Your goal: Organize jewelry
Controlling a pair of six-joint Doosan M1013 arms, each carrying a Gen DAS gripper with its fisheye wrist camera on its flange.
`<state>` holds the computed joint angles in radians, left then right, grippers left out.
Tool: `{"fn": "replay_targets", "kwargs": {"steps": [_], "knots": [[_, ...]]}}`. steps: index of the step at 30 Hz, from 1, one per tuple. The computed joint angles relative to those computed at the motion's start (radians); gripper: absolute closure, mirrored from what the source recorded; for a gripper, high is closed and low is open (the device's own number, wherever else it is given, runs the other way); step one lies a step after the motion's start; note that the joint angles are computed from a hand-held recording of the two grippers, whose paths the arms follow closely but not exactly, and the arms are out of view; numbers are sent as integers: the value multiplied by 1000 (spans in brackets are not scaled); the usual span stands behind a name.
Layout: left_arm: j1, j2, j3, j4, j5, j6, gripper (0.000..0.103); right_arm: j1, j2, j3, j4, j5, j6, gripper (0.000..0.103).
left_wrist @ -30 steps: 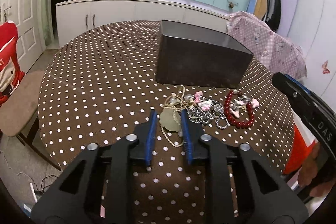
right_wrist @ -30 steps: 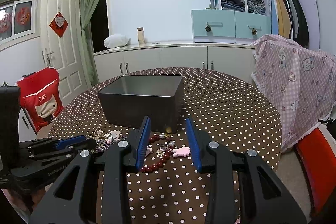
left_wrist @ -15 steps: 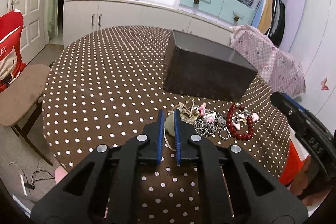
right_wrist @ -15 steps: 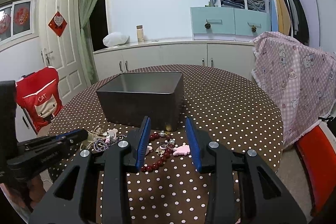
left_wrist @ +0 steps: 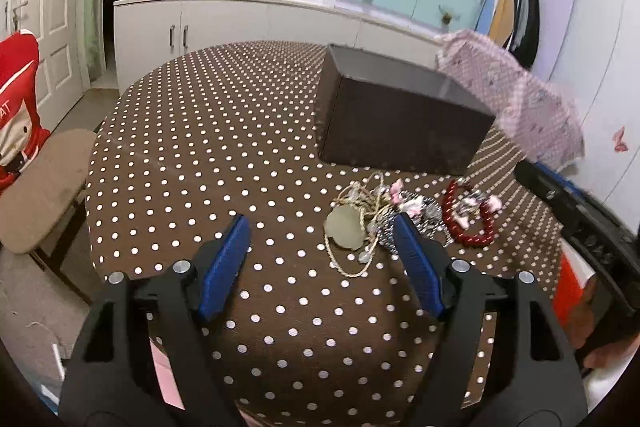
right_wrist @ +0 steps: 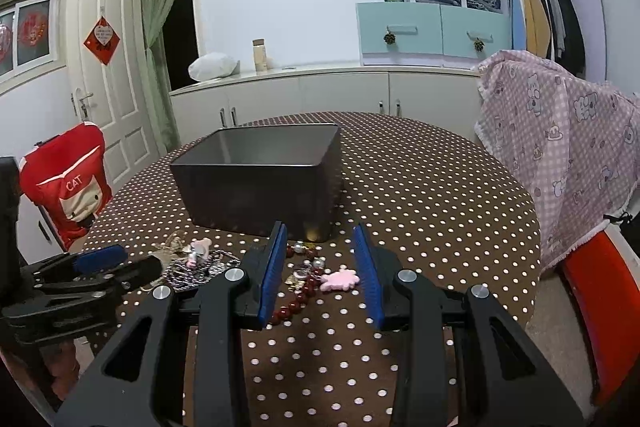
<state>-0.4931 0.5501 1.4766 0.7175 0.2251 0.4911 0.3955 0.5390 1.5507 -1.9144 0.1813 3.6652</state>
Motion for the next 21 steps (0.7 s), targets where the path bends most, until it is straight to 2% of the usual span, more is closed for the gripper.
{"fn": "replay_targets", "kwargs": {"steps": [2, 4, 5, 6, 7, 10, 15, 18, 21], "knots": [[6, 0, -1, -93, -16, 94, 30, -1, 0, 1, 21, 1, -15, 70], [5, 4, -3, -87, -9, 120, 30, -3, 2, -2, 70, 3, -57, 69], [-2, 5, -4, -22, 10, 82, 37, -5, 2, -3, 88, 0, -72, 69], [-15, 13, -19, 79, 82, 8, 46, -6, 3, -4, 110, -2, -91, 69], [-24, 20, -31, 128, 133, -26, 54, -6, 4, -4, 128, -2, -107, 69], [-26, 26, -48, 99, 156, 10, 60, -10, 7, -11, 217, -10, -182, 69], [-37, 39, -65, 148, 186, 28, 60, -13, 10, -16, 322, -21, -283, 69], [-25, 38, -67, 56, 142, 90, 60, -14, 9, -15, 330, -23, -289, 69], [-16, 44, -71, 30, 110, 143, 60, -15, 10, -17, 369, -23, -323, 69]]}}
